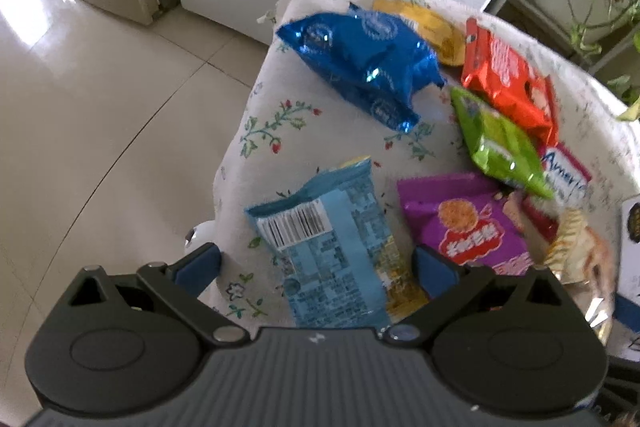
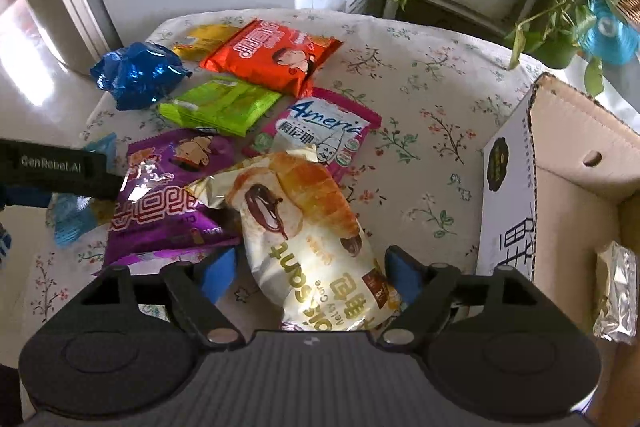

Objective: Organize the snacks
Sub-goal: 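Grasp the croissant bag with the right tool while left tool grasps the light-blue biscuit packet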

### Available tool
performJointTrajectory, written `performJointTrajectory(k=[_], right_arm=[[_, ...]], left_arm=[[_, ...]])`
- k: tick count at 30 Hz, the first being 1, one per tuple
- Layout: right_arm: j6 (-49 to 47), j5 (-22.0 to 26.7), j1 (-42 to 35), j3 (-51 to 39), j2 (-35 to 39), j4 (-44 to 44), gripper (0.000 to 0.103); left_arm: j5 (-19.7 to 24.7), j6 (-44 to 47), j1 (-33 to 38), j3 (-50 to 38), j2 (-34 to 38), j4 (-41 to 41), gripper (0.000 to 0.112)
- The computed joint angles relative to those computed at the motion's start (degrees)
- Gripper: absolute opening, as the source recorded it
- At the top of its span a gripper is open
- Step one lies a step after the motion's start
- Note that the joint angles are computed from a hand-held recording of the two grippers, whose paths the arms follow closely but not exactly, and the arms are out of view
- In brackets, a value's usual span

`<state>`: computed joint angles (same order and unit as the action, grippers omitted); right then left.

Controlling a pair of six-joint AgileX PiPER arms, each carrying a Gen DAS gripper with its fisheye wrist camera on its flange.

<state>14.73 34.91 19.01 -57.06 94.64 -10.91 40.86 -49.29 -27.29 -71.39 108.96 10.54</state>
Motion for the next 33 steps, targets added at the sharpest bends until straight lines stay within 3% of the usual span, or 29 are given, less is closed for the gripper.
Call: performJointTrajectory(k=[7, 14, 18, 23, 33], right_arm=[[8.3, -0.1, 1.8, 0.1, 2.3, -6.5, 0.092], [5.1, -0.5, 1.7, 0.6, 1.1, -4.1, 0.073], [3.4, -0.9, 0.7, 0.8, 0.3, -1.2, 0.071], [0.7, -1.4, -1.1, 1.2, -0.8, 3.9, 0.069], [1.0, -1.9, -0.7, 1.9, -1.4, 3.8, 0.069]], left_arm=[[-2.8, -1.0, 0.7, 3.1, -1.4, -0.1, 0.1], [-6.1, 1.2, 2.1, 6.5, -4.1, -2.8, 0.085], [-6.7, 0.3, 2.1, 7.6, -5.2, -1.9, 0.077], [-6.1, -1.4, 1.6, 8.7, -6.7, 0.7, 0.062], [-7.5, -7.0, -2.0, 12.2, -8.7, 11.3, 0.055]])
